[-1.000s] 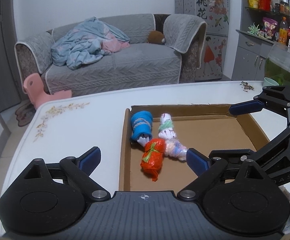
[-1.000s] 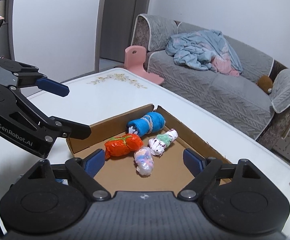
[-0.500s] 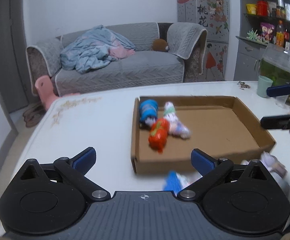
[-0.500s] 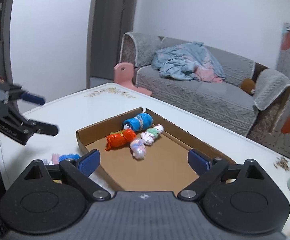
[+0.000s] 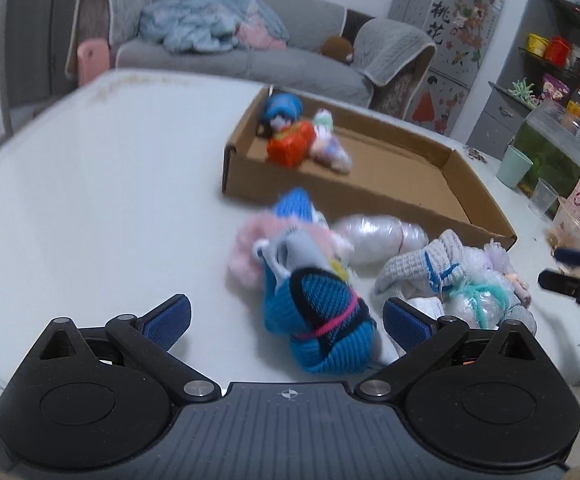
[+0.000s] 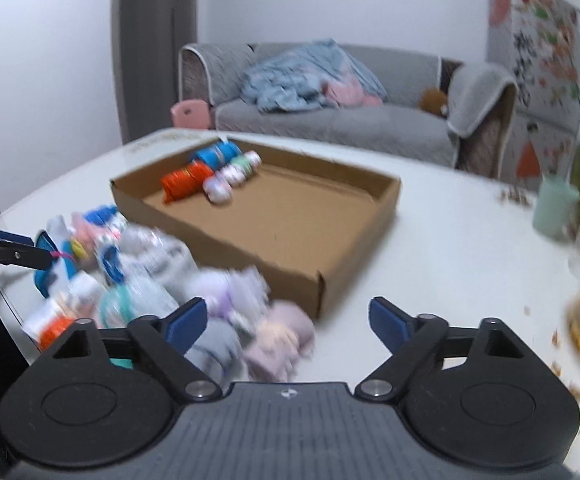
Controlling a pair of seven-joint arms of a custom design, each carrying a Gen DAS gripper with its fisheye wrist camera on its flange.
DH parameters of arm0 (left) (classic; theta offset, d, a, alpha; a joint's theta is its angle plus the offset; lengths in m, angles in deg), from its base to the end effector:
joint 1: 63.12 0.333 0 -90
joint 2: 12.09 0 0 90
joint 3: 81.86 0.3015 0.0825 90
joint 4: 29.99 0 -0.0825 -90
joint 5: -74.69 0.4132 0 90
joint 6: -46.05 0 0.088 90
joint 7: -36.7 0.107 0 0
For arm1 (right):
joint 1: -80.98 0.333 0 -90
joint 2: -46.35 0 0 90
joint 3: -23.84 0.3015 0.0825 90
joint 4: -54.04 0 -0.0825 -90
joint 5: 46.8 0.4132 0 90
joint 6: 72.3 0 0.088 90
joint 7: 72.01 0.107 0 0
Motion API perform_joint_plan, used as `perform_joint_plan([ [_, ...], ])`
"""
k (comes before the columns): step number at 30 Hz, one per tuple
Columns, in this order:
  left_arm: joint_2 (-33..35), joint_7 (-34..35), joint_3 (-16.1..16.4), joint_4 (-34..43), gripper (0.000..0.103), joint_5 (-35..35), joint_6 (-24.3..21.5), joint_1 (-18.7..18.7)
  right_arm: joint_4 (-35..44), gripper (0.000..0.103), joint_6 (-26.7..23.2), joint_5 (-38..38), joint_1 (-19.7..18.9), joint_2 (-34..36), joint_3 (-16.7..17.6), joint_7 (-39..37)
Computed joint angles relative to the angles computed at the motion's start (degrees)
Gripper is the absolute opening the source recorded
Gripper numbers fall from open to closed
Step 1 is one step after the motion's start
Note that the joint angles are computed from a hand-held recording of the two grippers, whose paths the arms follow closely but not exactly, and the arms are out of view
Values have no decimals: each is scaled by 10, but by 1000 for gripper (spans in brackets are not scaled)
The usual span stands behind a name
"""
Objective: Organize objects
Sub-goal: 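Withdraw both open tools from the box back toward the pile, then grasp the knitted blue puppet with left tool while right grasps lilac sock roll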
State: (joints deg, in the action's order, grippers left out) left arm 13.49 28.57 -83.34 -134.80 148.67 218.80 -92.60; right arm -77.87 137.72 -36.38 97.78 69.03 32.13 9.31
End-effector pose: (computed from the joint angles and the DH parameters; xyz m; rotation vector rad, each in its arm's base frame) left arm 0.5434 -0.4071 0.3048 -1.7854 1.8876 -1.0491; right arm 0.5364 0.2230 0.2534 -1.8502 1.3025 -0.6688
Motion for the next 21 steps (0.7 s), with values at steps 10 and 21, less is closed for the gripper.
perform_joint_plan([
  [10,37,24,22,23,103,-80,55,-12,13,66,-26,-18,-20,15,9,26],
  [21,44,33,66,34,77,-98,51,-63,14,35,-62,-69,-55,25,30,57],
])
